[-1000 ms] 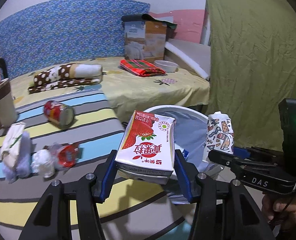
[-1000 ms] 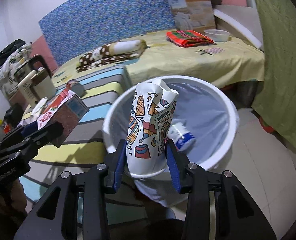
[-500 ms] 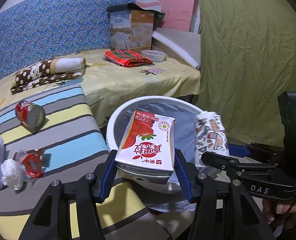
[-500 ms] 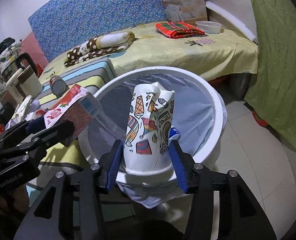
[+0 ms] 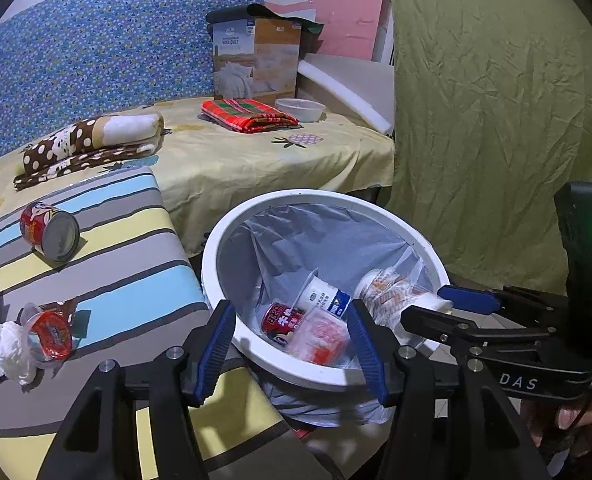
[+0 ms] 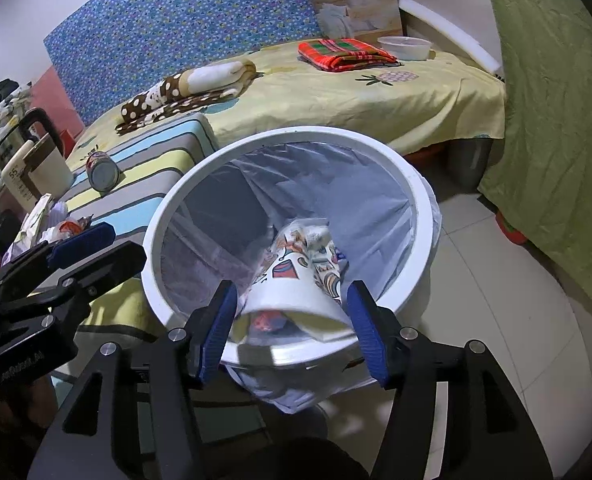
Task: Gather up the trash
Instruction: 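Move both open tools back over the table toward the remaining tissues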
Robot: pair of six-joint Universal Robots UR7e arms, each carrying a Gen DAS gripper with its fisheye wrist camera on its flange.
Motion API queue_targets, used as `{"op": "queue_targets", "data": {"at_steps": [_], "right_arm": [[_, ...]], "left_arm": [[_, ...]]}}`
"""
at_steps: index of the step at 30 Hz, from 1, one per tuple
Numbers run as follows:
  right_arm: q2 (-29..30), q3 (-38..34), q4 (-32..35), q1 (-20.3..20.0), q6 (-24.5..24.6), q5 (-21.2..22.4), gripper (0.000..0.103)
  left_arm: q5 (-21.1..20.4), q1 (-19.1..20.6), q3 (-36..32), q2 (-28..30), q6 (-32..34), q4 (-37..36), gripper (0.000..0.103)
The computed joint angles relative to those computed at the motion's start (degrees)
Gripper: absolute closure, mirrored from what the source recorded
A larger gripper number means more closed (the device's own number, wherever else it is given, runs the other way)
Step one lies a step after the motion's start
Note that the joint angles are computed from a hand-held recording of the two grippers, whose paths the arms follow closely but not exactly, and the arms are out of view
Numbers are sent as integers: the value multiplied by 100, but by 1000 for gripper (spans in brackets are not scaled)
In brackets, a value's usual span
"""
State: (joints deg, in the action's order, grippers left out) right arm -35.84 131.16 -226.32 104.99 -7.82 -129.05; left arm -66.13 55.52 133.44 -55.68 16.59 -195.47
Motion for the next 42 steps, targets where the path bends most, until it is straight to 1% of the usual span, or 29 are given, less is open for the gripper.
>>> {"op": "queue_targets", "data": {"at_steps": [8, 14, 20, 26, 33, 42], "right_arm": [[-27, 57, -162, 146, -1, -22, 44], [13, 95, -338, 344, -40, 7, 44], [115, 97, -436, 542, -134, 244, 44], [232, 47, -391, 675, -208, 502, 44], [346, -82, -203, 805, -322, 739, 44], [427, -179, 118, 840, -228, 1068, 44]], "left_arm": [[96, 1, 181, -298, -102, 23, 45], [174, -31, 473, -722, -232, 33, 45], [359, -92, 838, -1207, -380, 43, 45], [564, -111, 1117, -1667, -505, 129, 45], [907, -123, 1377, -2114, -634, 120, 45], [1253, -33, 1583, -2514, -752, 137, 45]]}}
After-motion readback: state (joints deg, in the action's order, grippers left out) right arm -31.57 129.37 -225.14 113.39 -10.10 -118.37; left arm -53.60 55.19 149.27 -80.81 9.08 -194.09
